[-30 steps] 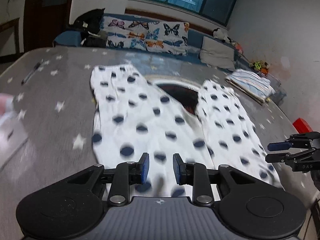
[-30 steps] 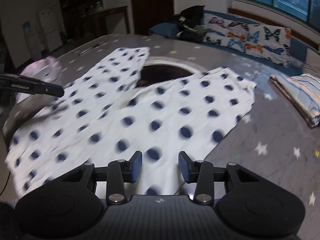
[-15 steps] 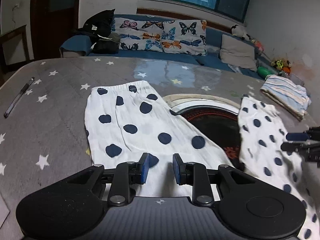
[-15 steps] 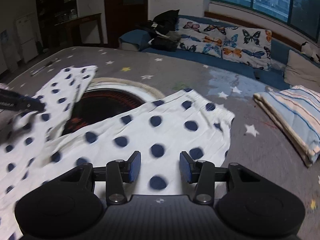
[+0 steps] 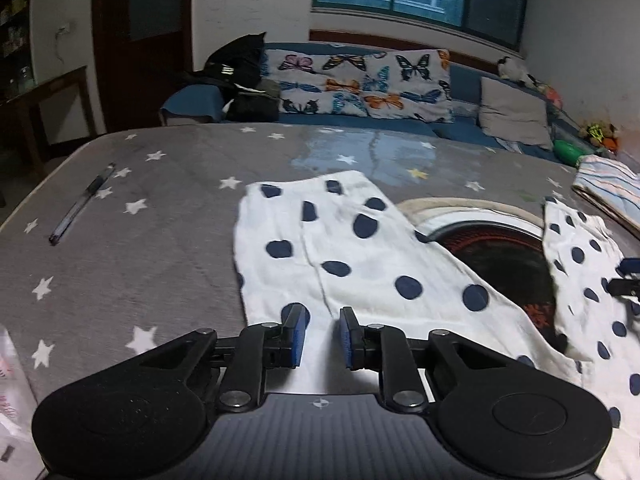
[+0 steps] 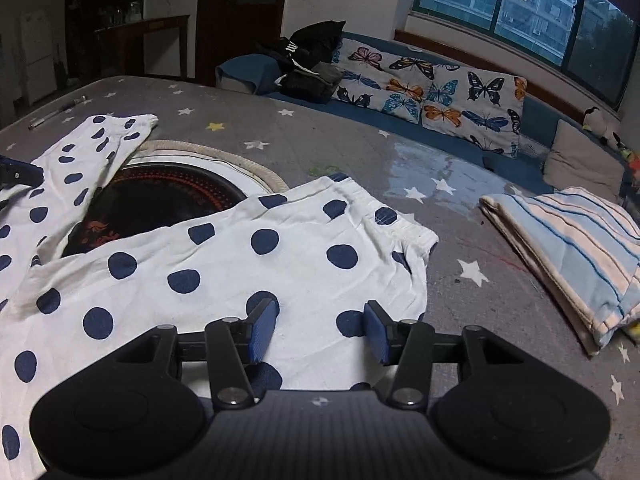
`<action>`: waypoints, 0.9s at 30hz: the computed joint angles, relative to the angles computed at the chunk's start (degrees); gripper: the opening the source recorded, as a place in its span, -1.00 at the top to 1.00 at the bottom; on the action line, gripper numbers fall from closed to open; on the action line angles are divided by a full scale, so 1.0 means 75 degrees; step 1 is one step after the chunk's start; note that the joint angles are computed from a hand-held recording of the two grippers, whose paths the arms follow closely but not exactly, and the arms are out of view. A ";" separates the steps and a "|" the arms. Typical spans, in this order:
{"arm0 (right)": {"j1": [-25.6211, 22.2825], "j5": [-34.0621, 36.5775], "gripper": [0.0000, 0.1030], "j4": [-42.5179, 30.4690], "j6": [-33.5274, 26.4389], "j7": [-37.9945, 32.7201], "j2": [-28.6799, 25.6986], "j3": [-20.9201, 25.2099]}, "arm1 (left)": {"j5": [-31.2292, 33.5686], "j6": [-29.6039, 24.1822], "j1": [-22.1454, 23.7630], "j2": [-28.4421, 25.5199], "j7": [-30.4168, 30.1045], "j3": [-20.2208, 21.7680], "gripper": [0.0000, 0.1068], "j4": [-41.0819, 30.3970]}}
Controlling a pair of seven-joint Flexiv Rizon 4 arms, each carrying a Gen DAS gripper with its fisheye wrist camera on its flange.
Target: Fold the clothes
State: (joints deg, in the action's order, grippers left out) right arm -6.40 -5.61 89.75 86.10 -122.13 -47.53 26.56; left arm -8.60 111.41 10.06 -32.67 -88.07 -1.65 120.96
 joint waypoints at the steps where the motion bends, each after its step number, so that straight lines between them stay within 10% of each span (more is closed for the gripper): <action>1: -0.0019 0.0002 0.07 -0.0007 0.0004 -0.0023 -0.0006 0.0032 | 0.0005 0.0000 0.0045 0.0003 -0.0020 -0.0016 0.61 0.0001; 7: -0.0205 0.0148 0.07 -0.0451 -0.0228 -0.0135 -0.0226 0.0461 | 0.0207 -0.0211 0.0558 0.0039 -0.0213 -0.0526 0.60 -0.0157; 19: 0.0796 0.0516 0.07 -0.2072 -0.0971 0.0355 -0.0817 -0.0611 | -0.0007 -0.0781 0.0628 -0.0616 0.0042 -0.0677 0.60 -0.1513; 27: 0.0864 0.0654 0.08 -0.2290 -0.0865 0.0726 -0.0920 -0.0995 | -0.0537 -0.1038 0.0092 -0.1110 0.0178 0.0006 0.60 -0.2195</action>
State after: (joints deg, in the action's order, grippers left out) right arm 0.08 -0.70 72.58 79.61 -116.68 -54.43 19.09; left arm -12.63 103.63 10.75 -40.99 -86.74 -1.60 104.50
